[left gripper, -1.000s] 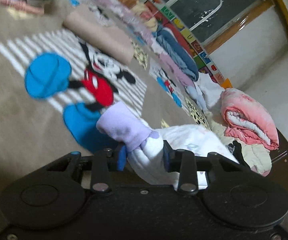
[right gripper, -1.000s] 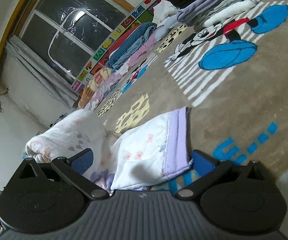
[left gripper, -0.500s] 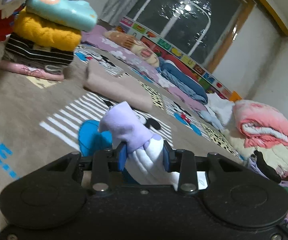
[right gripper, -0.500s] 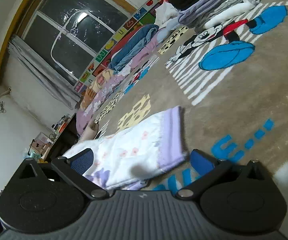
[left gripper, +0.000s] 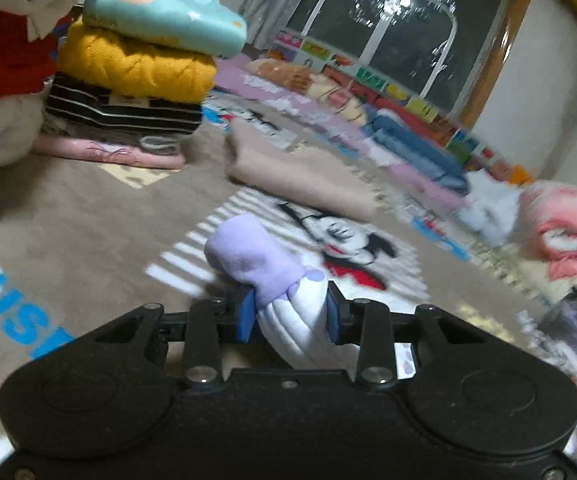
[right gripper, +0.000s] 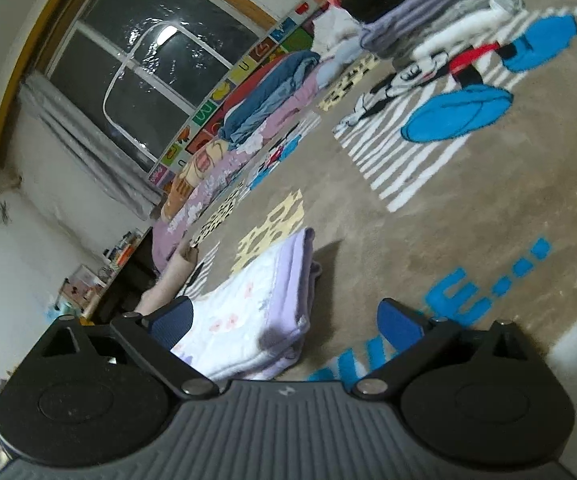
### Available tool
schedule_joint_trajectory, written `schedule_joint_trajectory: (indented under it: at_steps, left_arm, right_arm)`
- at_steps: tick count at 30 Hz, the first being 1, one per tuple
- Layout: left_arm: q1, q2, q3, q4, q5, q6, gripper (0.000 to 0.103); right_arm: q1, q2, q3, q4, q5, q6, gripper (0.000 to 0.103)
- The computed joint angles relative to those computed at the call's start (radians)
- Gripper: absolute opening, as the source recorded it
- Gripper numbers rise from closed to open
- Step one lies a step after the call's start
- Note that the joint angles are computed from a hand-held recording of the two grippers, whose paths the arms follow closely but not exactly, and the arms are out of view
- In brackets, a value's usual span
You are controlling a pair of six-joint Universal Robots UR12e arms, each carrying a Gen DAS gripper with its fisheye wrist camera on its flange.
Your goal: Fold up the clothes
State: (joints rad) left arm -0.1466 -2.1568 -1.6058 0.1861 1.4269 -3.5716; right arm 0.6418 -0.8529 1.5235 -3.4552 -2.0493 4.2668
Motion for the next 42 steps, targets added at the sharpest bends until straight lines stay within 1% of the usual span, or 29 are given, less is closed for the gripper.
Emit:
schedule_joint_trajectory:
  at_steps: [5, 7, 8, 9, 11, 12, 13, 14, 16, 18, 22, 24, 25, 27, 29, 30, 32, 33, 35, 36, 37, 38, 39, 41, 42]
  left_arm:
    - [-0.003, -0.002, 0.003, -0.043, 0.033, 0.019, 0.033]
    - [-0.009, -0.001, 0.006, -0.065, 0.063, 0.041, 0.034]
    - [-0.015, -0.001, 0.010, -0.087, 0.091, 0.059, 0.035]
    - [-0.021, -0.001, 0.015, -0.107, 0.118, 0.075, 0.038]
    - [-0.032, -0.003, 0.021, -0.125, 0.172, 0.109, 0.048]
    - [-0.038, -0.004, 0.022, -0.128, 0.203, 0.112, 0.060]
    - [-0.039, -0.003, 0.023, -0.131, 0.221, 0.107, 0.065]
    - [-0.040, -0.002, 0.022, -0.134, 0.233, 0.098, 0.065]
    - [-0.025, 0.006, 0.012, -0.134, 0.180, 0.038, 0.069]
    - [-0.004, 0.015, -0.004, -0.125, 0.095, -0.039, 0.072]
    - [0.035, 0.021, -0.028, -0.092, -0.077, -0.207, 0.074]
    - [0.049, 0.017, -0.032, -0.080, -0.149, -0.264, 0.074]
    - [0.050, 0.015, -0.031, -0.081, -0.161, -0.274, 0.074]
    - [0.051, 0.013, -0.028, -0.085, -0.184, -0.292, 0.075]
    - [0.048, 0.011, -0.023, -0.091, -0.186, -0.281, 0.080]
    - [0.046, 0.011, -0.020, -0.099, -0.184, -0.274, 0.081]
    - [0.041, 0.008, -0.013, -0.109, -0.175, -0.256, 0.081]
    - [0.038, 0.006, -0.009, -0.111, -0.170, -0.245, 0.081]
    - [0.032, 0.002, -0.001, -0.115, -0.158, -0.224, 0.081]
    - [0.029, 0.000, 0.003, -0.118, -0.152, -0.211, 0.076]
    - [0.024, -0.002, 0.006, -0.121, -0.137, -0.184, 0.066]
    - [0.019, -0.004, 0.009, -0.124, -0.121, -0.159, 0.061]
    - [0.013, -0.006, 0.010, -0.123, -0.099, -0.146, 0.053]
    - [0.005, -0.006, 0.012, -0.111, -0.080, -0.114, 0.045]
    - [0.001, -0.007, 0.012, -0.101, -0.074, -0.096, 0.039]
  right_arm:
    - [-0.005, -0.013, 0.010, -0.010, 0.045, 0.045, 0.099]
    - [-0.010, -0.019, 0.013, 0.005, 0.082, 0.068, 0.099]
    - [-0.012, -0.021, 0.014, 0.012, 0.100, 0.079, 0.099]
    - [-0.012, -0.022, 0.009, 0.027, 0.111, 0.080, 0.099]
    - [-0.011, -0.023, -0.004, 0.065, 0.126, 0.074, 0.099]
    - [-0.010, -0.023, -0.010, 0.084, 0.134, 0.071, 0.099]
    - [-0.009, -0.023, -0.017, 0.104, 0.141, 0.067, 0.099]
    - [-0.008, -0.023, -0.024, 0.123, 0.149, 0.064, 0.098]
    - [-0.006, -0.018, -0.034, 0.135, 0.144, 0.081, 0.090]
    - [-0.002, -0.010, -0.043, 0.138, 0.126, 0.098, 0.089]
    - [0.000, 0.014, -0.061, 0.094, 0.087, 0.136, 0.089]
    - [0.000, 0.024, -0.076, 0.100, 0.076, 0.130, 0.089]
    - [0.001, 0.030, -0.088, 0.112, 0.067, 0.121, 0.089]
    - [0.004, 0.041, -0.120, 0.165, 0.042, 0.074, 0.089]
    - [0.006, 0.053, -0.149, 0.208, 0.022, 0.033, 0.090]
    - [0.005, 0.058, -0.160, 0.217, 0.019, 0.022, 0.090]
    - [0.000, 0.067, -0.176, 0.213, 0.038, 0.028, 0.089]
    - [-0.004, 0.070, -0.182, 0.210, 0.052, 0.035, 0.086]
    - [-0.007, 0.072, -0.194, 0.235, 0.065, 0.035, 0.073]
    - [-0.008, 0.072, -0.200, 0.254, 0.064, 0.034, 0.052]
    - [-0.008, 0.072, -0.205, 0.274, 0.061, 0.033, 0.031]
    - [-0.007, 0.072, -0.205, 0.278, 0.050, 0.035, 0.031]
    - [-0.006, 0.072, -0.205, 0.272, 0.042, 0.031, 0.029]
    - [-0.006, 0.072, -0.206, 0.258, 0.033, 0.015, 0.026]
    - [-0.005, 0.070, -0.207, 0.248, 0.023, -0.002, 0.025]
